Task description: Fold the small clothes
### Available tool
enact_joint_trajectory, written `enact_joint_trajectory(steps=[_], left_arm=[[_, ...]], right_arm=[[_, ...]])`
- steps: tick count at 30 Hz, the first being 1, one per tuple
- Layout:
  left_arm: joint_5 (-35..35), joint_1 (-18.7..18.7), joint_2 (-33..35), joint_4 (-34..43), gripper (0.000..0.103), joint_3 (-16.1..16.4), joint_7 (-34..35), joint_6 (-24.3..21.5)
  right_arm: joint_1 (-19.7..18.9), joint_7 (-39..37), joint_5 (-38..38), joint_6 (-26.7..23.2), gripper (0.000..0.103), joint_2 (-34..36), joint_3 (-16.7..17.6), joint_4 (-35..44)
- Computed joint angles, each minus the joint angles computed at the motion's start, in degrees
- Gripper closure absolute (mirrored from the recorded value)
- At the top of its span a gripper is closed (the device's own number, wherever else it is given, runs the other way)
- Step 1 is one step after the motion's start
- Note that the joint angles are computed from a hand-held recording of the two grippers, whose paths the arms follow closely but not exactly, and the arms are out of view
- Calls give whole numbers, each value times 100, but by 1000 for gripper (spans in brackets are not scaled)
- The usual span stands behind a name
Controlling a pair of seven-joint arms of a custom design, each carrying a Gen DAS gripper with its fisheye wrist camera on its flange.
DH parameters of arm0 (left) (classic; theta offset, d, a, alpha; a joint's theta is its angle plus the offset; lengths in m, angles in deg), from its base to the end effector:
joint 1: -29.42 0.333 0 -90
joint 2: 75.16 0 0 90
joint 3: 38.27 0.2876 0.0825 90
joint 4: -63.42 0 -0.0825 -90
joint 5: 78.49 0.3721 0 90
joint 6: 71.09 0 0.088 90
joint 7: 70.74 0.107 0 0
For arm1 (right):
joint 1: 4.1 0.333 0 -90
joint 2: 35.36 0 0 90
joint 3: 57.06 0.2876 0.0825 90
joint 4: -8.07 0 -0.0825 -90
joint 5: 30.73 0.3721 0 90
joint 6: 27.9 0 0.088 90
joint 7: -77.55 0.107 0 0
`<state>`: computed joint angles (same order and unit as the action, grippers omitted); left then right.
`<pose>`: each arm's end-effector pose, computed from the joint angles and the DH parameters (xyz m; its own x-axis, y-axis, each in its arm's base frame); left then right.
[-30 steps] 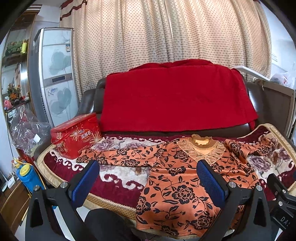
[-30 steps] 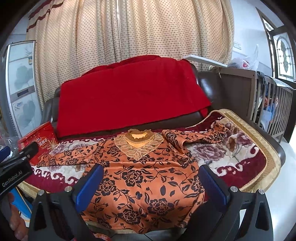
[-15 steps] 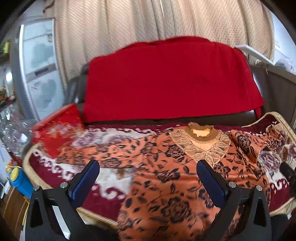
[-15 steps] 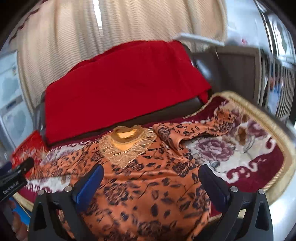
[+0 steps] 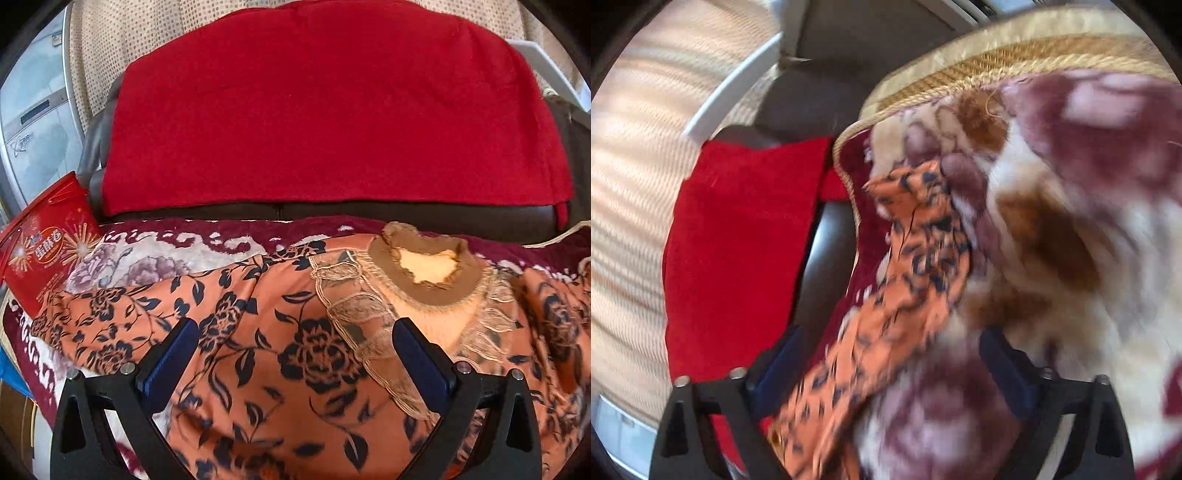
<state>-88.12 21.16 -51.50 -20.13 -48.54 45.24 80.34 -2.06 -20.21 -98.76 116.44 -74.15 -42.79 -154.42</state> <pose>0.6793 -0.1979 0.5198 -0.5458 -0.8331 -0.0898 -0.5516 0.4379 -0.7099 0.3438 0.0989 0.3897 -0.6278 0.0068 -0.7783 0.3861 0.8710 -0.3038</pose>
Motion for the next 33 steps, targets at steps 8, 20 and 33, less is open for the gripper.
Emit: enact_joint_trajectory(steps=[8,20,33], left_arm=[[490,-185,445,370,0,218,-199,58],[499,-32,596,695,0,249,-397,132],[379,315,1202,1938,0,340,-734,-308]], right_arm=[[-526,-467,-65,-131,21,732,-566,392],[-573,-2483,-274,-370,95,1009,-415,1806],[299,-3446,-1467,2501,92,4923,-907,6329]])
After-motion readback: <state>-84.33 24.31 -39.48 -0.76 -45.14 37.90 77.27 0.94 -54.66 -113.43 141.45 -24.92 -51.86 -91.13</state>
